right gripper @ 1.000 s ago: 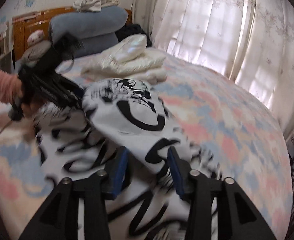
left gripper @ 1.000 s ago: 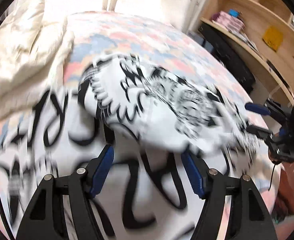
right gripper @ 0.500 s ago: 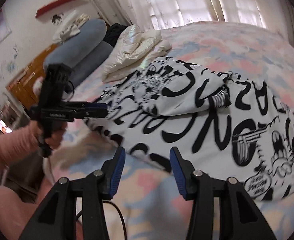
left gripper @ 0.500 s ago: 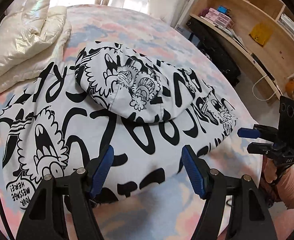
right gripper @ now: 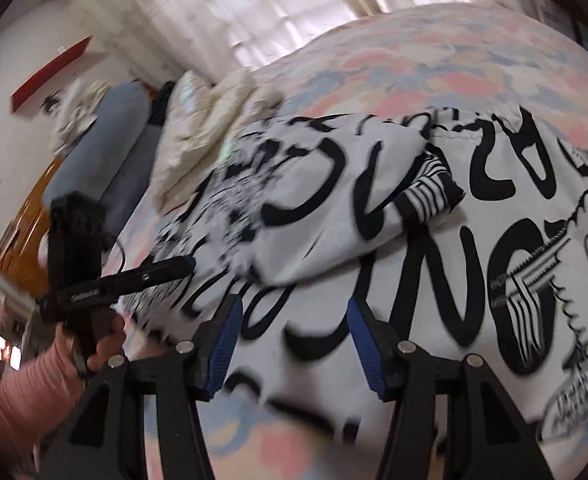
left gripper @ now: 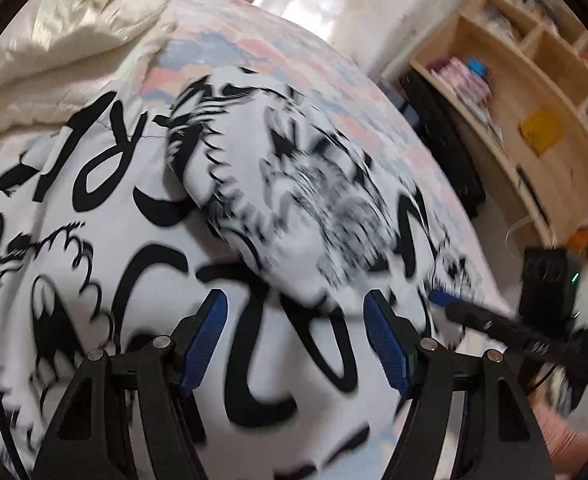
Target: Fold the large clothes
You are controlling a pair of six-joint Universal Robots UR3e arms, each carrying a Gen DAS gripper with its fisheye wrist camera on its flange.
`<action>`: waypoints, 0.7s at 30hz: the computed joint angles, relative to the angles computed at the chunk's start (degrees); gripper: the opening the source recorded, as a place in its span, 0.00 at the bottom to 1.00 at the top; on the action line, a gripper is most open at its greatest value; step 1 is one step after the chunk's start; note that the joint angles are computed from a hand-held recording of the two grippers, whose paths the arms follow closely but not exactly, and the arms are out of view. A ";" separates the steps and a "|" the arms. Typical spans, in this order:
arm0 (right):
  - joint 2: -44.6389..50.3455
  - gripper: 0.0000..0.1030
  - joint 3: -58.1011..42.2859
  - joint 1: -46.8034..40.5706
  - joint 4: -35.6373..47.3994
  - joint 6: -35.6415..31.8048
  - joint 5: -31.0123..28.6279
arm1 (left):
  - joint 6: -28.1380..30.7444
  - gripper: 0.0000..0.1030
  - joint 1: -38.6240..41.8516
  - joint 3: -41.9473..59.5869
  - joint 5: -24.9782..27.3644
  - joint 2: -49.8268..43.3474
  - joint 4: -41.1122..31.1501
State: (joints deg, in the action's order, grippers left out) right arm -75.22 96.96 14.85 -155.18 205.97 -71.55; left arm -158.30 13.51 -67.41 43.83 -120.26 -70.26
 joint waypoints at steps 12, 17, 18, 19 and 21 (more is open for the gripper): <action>11.95 0.14 -6.13 -1.58 -8.67 5.48 0.98 | -16.57 0.38 -1.97 13.88 -7.26 -17.08 11.17; 9.53 0.04 -4.14 -2.97 -11.07 8.11 2.01 | -24.83 0.06 -5.61 10.95 2.24 -12.65 19.17; 8.43 0.03 -3.56 -3.26 -11.62 8.73 1.93 | -25.70 0.05 -6.35 8.68 4.27 -9.77 20.33; 6.68 0.03 -2.48 -3.63 -12.35 9.43 1.75 | -26.16 0.05 -6.87 6.00 5.58 -6.99 21.68; 3.05 0.02 -0.45 -4.56 -12.31 10.34 1.86 | -26.11 0.04 -7.72 0.34 8.72 -0.78 23.20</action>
State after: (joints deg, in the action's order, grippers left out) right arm -72.17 96.51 10.29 -167.49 216.31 -69.69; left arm -184.41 5.79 -67.07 52.55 -121.04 -47.06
